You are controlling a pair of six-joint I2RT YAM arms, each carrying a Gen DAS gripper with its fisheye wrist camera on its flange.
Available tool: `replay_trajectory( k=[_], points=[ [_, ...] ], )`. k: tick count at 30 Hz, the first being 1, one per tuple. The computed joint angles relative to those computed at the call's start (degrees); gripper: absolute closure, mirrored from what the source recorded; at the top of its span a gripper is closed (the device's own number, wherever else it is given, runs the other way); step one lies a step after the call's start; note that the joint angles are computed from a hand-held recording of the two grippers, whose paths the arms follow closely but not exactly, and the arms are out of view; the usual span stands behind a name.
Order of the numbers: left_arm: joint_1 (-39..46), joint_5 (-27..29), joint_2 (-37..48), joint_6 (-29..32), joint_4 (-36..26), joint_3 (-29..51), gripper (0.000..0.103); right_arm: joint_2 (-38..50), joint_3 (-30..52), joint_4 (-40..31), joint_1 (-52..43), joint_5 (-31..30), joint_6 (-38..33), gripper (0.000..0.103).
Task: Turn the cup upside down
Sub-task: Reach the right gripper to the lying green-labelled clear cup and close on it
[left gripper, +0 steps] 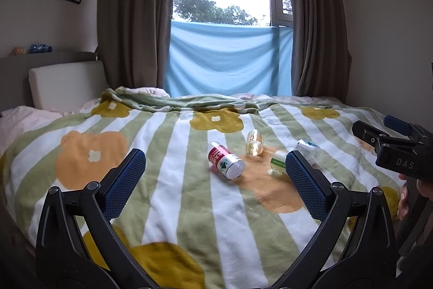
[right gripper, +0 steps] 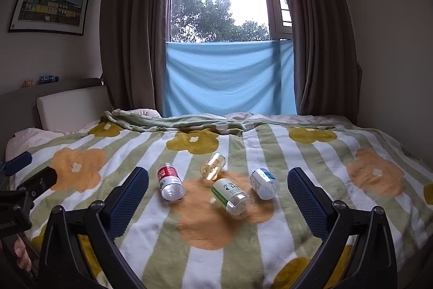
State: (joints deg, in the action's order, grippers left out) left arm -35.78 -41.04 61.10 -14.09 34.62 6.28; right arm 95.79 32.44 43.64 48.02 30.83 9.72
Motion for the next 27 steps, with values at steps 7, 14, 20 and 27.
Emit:
replay_trajectory(
  k=[7, 14, 20, 27],
  points=[
    [8.99, 8.93, 6.61, -0.12, 5.4, -0.59, 0.0, 11.48, 16.99, -11.88, -10.8, -12.89, -5.68, 0.0],
    [15.6, 14.88, 14.79, -0.29, 10.94, -0.26, 0.0, 30.25, 44.67, -33.53, -17.73, -24.52, -10.0, 0.0],
    [19.46, 18.29, 18.61, -0.2, 12.63, 0.54, 0.0, 46.98, 70.15, -54.43, -19.71, -28.14, -13.38, 0.0],
    [20.76, 19.8, 21.29, -0.52, 13.14, 1.58, 0.0, 61.58, 94.31, -75.04, -20.39, -27.35, -18.35, 0.014]
  ],
)
